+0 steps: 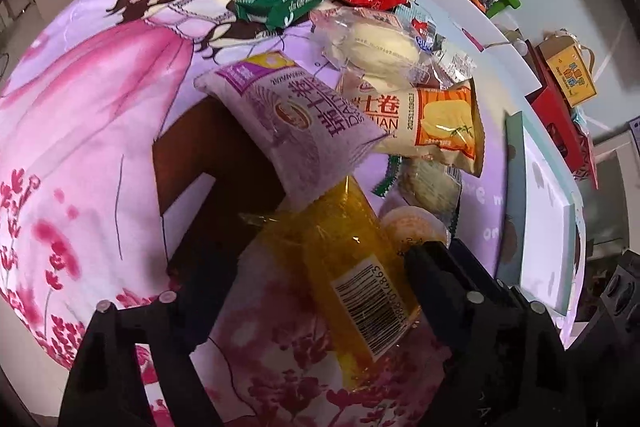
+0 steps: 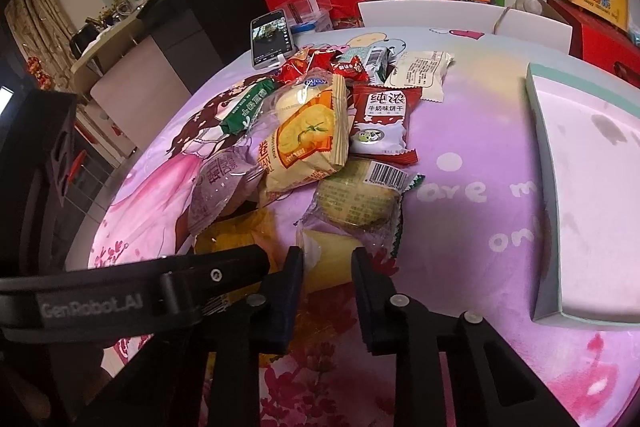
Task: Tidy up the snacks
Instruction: 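Grasp the yellow bread bag with the left tool while the right tool grasps the yellow jelly cup, then lift the bread bag with the left tool while the right tool lifts the jelly cup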
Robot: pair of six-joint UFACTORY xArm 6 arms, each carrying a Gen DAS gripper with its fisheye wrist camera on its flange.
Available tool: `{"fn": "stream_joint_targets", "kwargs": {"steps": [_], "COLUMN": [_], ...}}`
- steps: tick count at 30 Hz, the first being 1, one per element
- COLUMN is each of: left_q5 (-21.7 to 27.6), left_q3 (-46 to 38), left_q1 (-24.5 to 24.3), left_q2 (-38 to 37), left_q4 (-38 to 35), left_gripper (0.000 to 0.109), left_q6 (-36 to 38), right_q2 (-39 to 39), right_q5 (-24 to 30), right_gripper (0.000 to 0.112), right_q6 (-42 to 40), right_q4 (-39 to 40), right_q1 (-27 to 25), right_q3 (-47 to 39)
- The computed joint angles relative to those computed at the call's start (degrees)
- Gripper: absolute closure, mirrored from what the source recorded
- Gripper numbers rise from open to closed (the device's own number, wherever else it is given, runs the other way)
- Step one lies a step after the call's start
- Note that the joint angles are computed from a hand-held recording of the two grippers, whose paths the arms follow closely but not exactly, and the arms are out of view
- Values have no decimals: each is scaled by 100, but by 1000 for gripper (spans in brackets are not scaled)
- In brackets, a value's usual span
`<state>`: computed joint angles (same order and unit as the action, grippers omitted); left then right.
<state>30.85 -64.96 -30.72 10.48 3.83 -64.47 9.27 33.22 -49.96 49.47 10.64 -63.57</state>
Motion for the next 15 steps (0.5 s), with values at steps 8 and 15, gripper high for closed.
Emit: {"fn": "stream_joint_targets", "kwargs": {"steps": [8, 15], "left_q5": [48, 140], "left_q3": [-101, -285], "left_q1": [-94, -146], "left_q2": [106, 228], "left_q4": [-85, 57], "left_gripper": [41, 50], "left_q6": [123, 101], "right_q2": [-164, -138], "right_q5": [-34, -7], "right_gripper": [89, 89], "right_q6": [233, 549], "right_q4": [-271, -468], "right_q1": [-156, -325], "right_q3": [196, 201]}}
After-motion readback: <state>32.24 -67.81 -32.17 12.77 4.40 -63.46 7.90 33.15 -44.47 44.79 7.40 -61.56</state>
